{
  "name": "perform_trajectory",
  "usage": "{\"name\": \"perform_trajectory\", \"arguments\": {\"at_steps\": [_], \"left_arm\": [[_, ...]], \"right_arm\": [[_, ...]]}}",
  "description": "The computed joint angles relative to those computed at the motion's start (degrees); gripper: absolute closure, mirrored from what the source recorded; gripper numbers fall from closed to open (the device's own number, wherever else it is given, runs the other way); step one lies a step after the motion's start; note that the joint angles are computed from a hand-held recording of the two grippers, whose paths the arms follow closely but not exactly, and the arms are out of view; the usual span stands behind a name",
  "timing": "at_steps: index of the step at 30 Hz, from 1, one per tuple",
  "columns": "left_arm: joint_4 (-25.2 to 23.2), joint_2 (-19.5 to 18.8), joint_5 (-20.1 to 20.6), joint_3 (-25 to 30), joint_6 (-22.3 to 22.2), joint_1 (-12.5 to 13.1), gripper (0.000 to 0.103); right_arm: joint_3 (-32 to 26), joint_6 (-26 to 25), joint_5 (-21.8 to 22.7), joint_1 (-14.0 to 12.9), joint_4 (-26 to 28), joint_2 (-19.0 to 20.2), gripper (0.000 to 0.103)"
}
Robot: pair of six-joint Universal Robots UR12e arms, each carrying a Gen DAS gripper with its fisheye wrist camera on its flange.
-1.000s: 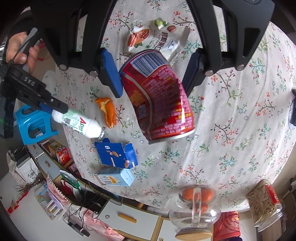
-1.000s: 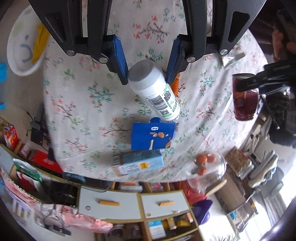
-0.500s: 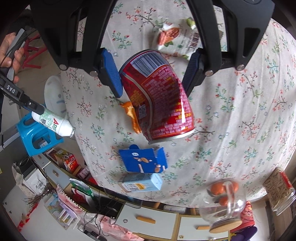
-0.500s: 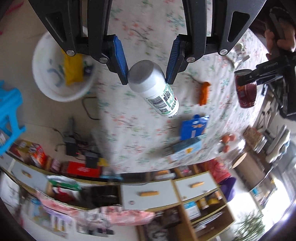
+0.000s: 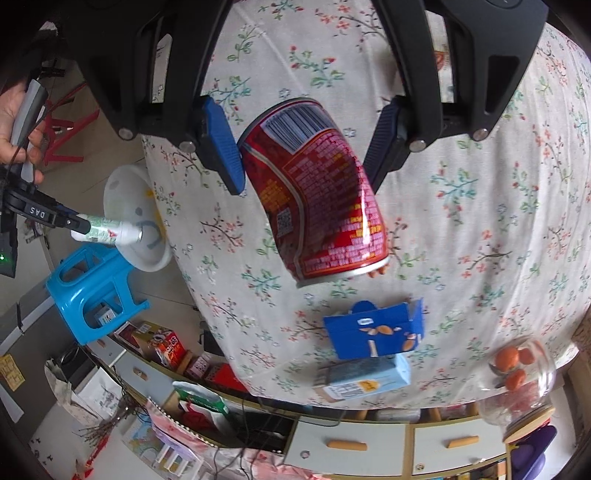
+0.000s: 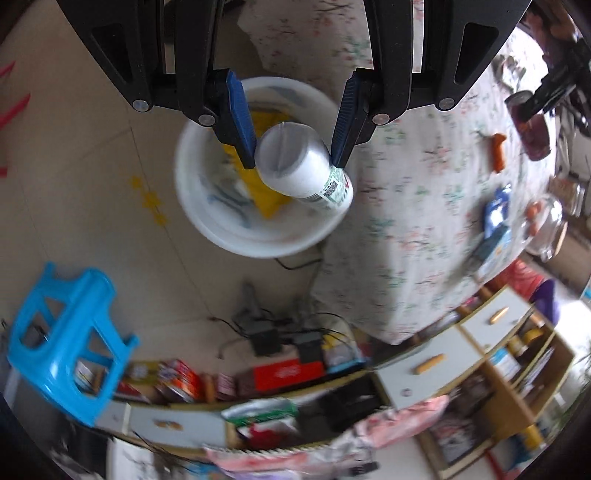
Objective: Collect trash
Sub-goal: 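Carry the bottle over the bucket and open the right tool while the left tool carries the can, then hold the red can over the bucket and open the left tool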
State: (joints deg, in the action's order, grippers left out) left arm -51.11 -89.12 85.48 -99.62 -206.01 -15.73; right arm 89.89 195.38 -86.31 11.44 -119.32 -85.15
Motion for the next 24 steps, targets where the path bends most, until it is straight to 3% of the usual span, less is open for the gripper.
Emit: {"name": "perform_trajectory", "arguments": {"at_steps": [4,8,11,24], "left_arm": [[0.3,-1.2,0.1,0.9,0.6,-1.2,0.037],[0.3,-2.6,0.2,2.4,1.8,-2.5,0.037],[0.1,-3.9,-0.4,3.9,2.9,-3.3,0.037],[-0.3,-12.3,-4.7,12.5,8.0,-7.7,0.037]], "right_arm": [[1.1,0.8,0.5,-1.5,1.1,-0.5,0.06],[1.6,1.9,0.7,-2.5,3.2,-1.0,0.046],[2.4,2.4,0.6,-3.3,2.4,-2.1,0.043],[5.7,3.0,0.2,-6.5,3.3,-5.7,0.039]]}}
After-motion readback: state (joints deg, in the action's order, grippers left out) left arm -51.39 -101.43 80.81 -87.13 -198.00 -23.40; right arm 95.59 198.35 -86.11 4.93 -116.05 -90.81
